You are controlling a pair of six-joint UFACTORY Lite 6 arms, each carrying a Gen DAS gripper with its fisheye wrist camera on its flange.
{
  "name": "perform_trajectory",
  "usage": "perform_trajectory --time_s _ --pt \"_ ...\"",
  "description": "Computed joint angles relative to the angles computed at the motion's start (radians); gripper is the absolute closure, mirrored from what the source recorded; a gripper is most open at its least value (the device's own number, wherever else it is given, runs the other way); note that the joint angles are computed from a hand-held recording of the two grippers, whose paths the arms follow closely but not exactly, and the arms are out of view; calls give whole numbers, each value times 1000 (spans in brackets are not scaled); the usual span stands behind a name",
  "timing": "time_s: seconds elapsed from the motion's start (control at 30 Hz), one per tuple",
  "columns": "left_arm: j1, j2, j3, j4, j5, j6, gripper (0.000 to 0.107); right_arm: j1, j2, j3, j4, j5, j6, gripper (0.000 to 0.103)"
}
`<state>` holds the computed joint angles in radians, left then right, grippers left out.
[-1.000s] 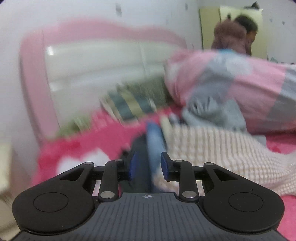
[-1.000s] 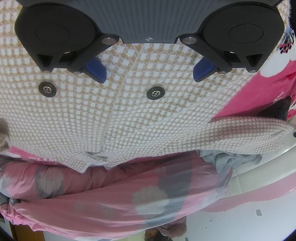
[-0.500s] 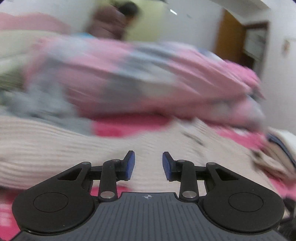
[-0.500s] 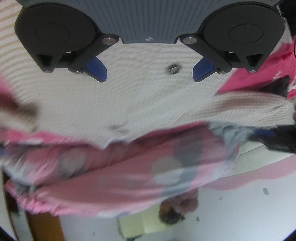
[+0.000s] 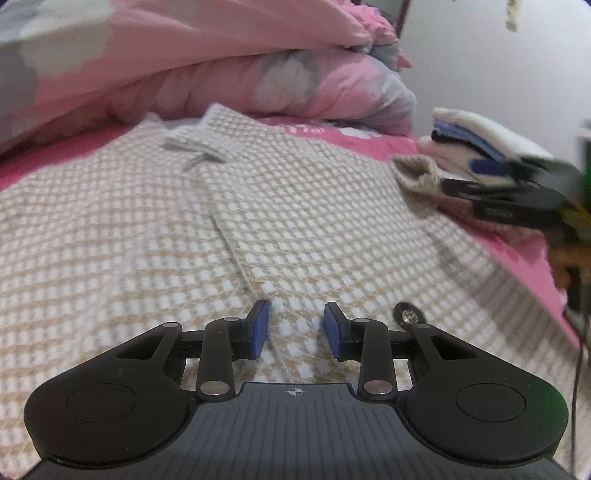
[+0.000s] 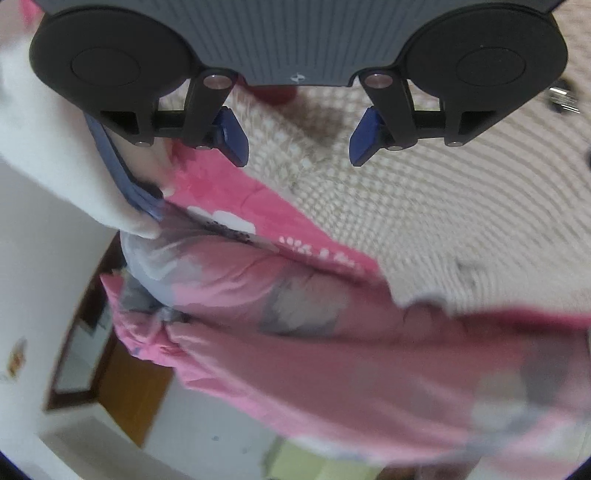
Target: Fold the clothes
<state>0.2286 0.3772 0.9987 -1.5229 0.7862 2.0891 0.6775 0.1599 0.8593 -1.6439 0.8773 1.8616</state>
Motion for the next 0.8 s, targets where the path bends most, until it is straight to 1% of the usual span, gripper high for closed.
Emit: perform_trajectory --time_s 0.03,0.07,0.1,0.13,0.17,0.27,0.33,0.4,0.47,0.53,0.63,0.7,0.8 --pt "11 9 -3 -9 18 17 74 -31 59 39 -12 -13 -27 41" --pt "23 19 3 -1 36 10 74 -64 103 71 -13 -32 -56 50" --pt "35 29 7 3 54 8 74 -95 149 107 -10 -48 -87 72" --pt "47 42 15 10 72 0 74 -125 178 133 -8 -71 -116 81" --pt "59 55 23 19 89 -11 74 -144 165 133 -9 -81 -112 89" --pt "76 98 50 27 127 -27 74 -171 9 73 -23 -59 -73 90" --pt "69 113 67 30 135 -51 74 -195 -92 48 -22 -49 -62 91" --pt "66 122 79 33 139 -66 74 -249 -229 28 -4 -72 -67 91" --pt "65 121 81 35 139 -70 74 -333 -361 15 3 -153 -42 91" --pt "63 120 78 30 135 -62 74 -419 -460 11 -26 -253 26 91" --pt "61 120 78 28 131 -57 74 -500 -540 36 -82 -361 148 91" --pt "61 120 79 29 132 -59 74 -525 -542 80 -131 -419 226 91" --pt "63 124 85 35 135 -64 74 -521 -481 200 -193 -499 293 91"
